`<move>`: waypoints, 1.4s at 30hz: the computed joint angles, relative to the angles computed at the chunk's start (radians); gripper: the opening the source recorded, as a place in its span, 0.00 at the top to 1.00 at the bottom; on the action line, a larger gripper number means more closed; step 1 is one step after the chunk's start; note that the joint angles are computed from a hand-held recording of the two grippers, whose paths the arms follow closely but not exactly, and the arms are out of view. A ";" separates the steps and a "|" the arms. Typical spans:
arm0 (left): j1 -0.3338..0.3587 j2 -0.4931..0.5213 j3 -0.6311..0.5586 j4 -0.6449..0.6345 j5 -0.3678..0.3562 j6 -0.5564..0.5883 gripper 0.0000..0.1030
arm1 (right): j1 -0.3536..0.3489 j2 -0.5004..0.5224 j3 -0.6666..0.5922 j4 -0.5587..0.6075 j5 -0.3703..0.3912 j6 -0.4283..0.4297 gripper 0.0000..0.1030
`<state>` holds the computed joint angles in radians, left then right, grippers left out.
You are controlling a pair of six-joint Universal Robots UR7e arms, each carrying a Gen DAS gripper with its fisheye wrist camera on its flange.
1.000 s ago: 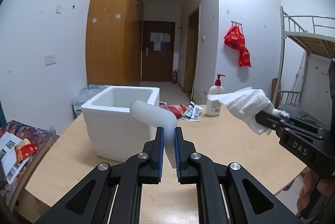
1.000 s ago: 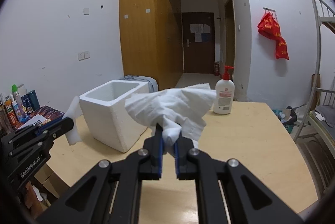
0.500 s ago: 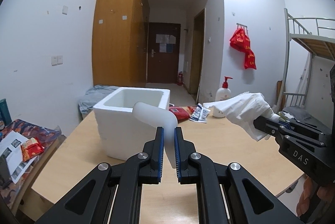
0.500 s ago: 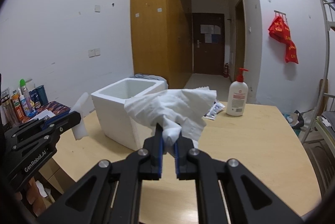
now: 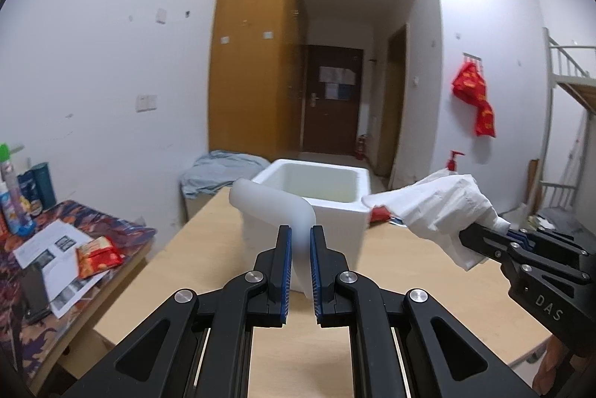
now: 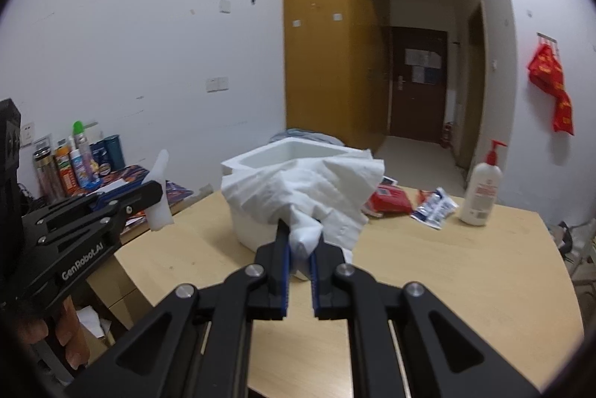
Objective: Organize soft objects
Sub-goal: 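Carry the tube in the left gripper while the right gripper carries the cloth over the foam box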
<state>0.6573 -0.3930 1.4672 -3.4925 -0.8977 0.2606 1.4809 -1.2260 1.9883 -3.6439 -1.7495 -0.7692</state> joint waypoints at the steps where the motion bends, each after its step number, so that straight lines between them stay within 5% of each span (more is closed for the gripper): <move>1: 0.003 -0.001 -0.001 -0.003 0.011 -0.002 0.90 | 0.002 0.005 -0.007 0.010 0.003 -0.002 0.89; 42: 0.053 0.052 -0.239 0.160 -0.090 0.048 0.90 | 0.049 0.079 -0.192 0.093 -0.006 -0.034 0.89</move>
<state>0.7107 -0.3406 1.2282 -3.3327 -0.9878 0.3082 1.5296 -1.1472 1.7958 -3.5508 -1.7557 -0.8028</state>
